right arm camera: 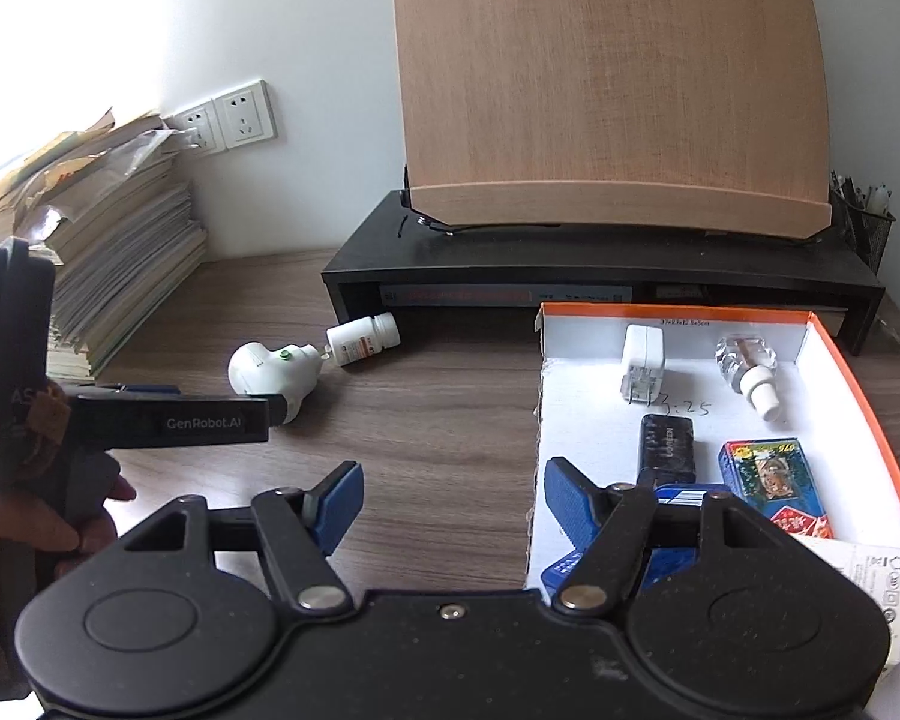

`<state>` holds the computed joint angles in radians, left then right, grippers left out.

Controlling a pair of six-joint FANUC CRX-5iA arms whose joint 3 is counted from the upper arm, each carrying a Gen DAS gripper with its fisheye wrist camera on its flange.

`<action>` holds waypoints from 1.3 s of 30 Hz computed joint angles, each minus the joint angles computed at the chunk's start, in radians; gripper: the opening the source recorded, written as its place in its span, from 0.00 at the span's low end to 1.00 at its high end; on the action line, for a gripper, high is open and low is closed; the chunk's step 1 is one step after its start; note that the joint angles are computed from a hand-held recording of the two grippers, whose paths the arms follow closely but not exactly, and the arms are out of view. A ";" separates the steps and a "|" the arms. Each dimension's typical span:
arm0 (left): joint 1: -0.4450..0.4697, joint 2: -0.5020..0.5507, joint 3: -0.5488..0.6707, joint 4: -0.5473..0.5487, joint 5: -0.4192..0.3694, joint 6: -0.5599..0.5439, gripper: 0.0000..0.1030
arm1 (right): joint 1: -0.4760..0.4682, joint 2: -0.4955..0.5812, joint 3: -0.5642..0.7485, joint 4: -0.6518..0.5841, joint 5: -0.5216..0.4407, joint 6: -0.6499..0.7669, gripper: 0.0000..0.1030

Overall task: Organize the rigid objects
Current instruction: 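Move the left gripper to the white diffuser while the right moves to the pill bottle, then grasp the white diffuser with the left gripper while the right grasps the pill bottle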

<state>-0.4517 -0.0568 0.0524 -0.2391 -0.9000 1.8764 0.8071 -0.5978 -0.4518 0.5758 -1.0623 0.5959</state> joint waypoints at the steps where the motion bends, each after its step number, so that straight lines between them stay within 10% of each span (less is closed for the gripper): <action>1: 0.012 0.006 -0.006 0.010 0.019 -0.030 0.92 | 0.000 0.011 0.002 0.003 -0.001 -0.011 0.78; 9: 0.102 0.057 -0.066 0.155 0.163 -0.307 0.90 | -0.026 0.104 0.027 0.008 0.028 -0.056 0.78; 14: 0.152 0.057 -0.128 0.309 0.224 -0.459 0.64 | -0.058 0.172 0.050 0.018 0.100 -0.041 0.80; 26: 0.250 -0.056 -0.238 0.405 0.234 -0.406 0.63 | -0.193 0.426 0.201 -0.142 0.334 0.303 0.81; 39: 0.306 -0.114 -0.309 0.502 0.275 -0.433 0.62 | -0.249 0.617 0.351 -0.233 0.333 0.456 0.79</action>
<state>-0.1459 -0.1710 -0.2567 0.2626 -0.6253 1.4434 0.5579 0.0191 -0.1005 0.3428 -0.7290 1.0523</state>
